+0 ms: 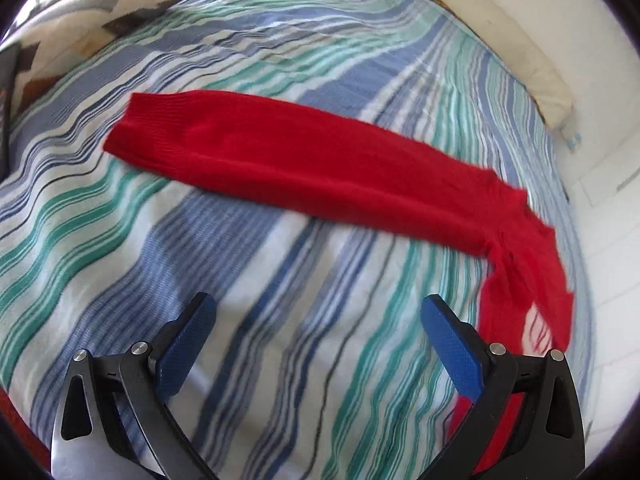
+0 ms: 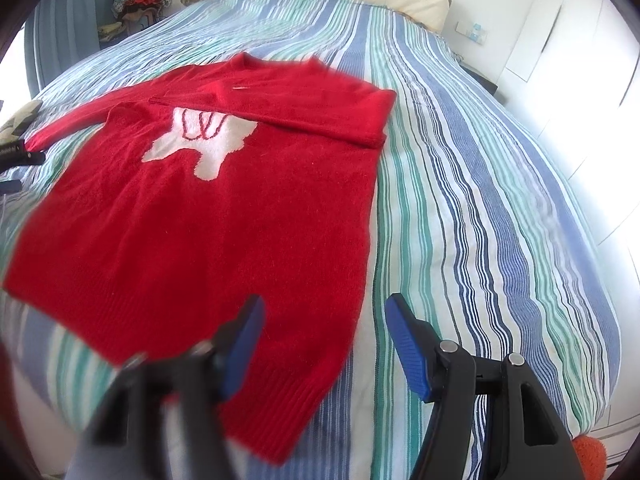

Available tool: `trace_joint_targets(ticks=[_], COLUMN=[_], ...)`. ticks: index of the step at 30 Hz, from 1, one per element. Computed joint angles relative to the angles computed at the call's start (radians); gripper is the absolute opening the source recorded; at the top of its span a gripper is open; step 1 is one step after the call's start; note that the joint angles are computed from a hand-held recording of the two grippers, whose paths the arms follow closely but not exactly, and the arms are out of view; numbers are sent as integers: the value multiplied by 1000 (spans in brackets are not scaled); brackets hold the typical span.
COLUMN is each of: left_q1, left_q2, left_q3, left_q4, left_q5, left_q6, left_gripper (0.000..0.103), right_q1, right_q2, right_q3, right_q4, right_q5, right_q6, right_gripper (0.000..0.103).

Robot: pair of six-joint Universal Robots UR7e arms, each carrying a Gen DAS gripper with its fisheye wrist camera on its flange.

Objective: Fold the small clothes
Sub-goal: 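Grasp the other sleeve cuff with the left gripper and fold it across the body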

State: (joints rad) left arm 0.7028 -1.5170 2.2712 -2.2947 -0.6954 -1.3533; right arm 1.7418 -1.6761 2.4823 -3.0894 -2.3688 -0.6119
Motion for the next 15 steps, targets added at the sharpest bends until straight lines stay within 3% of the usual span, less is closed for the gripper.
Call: trace_joint_targets(ticks=[3, 6, 9, 10, 11, 12, 13, 15], left_q1=[94, 180, 192, 191, 192, 196, 192, 170], left_q2=[-89, -89, -62, -60, -61, -62, -71, -59], left_q3=[45, 43, 26, 12, -5, -12, -10, -64], left_q4=[-156, -273, -281, -218, -129, -83, -78, 32], left_q5=[-21, -49, 28, 62, 83, 93, 91, 118], left_q6=[-15, 30, -10, -51, -104, -135, -141, -147], left_gripper=[102, 101, 90, 63, 26, 12, 7, 5], right_q1=[-5, -2, 4, 6, 8, 10, 10, 7], right_q2=[-2, 3, 6, 8, 10, 10, 10, 7], right_q3=[-2, -1, 1, 2, 4, 5, 5, 4], right_q4=[7, 9, 7, 4, 0, 1, 2, 2], right_q5=[6, 7, 10, 10, 10, 10, 11, 16], right_q6=[3, 4, -5, -9, -11, -12, -12, -10], right_gripper=[63, 63, 63, 63, 63, 63, 63, 63])
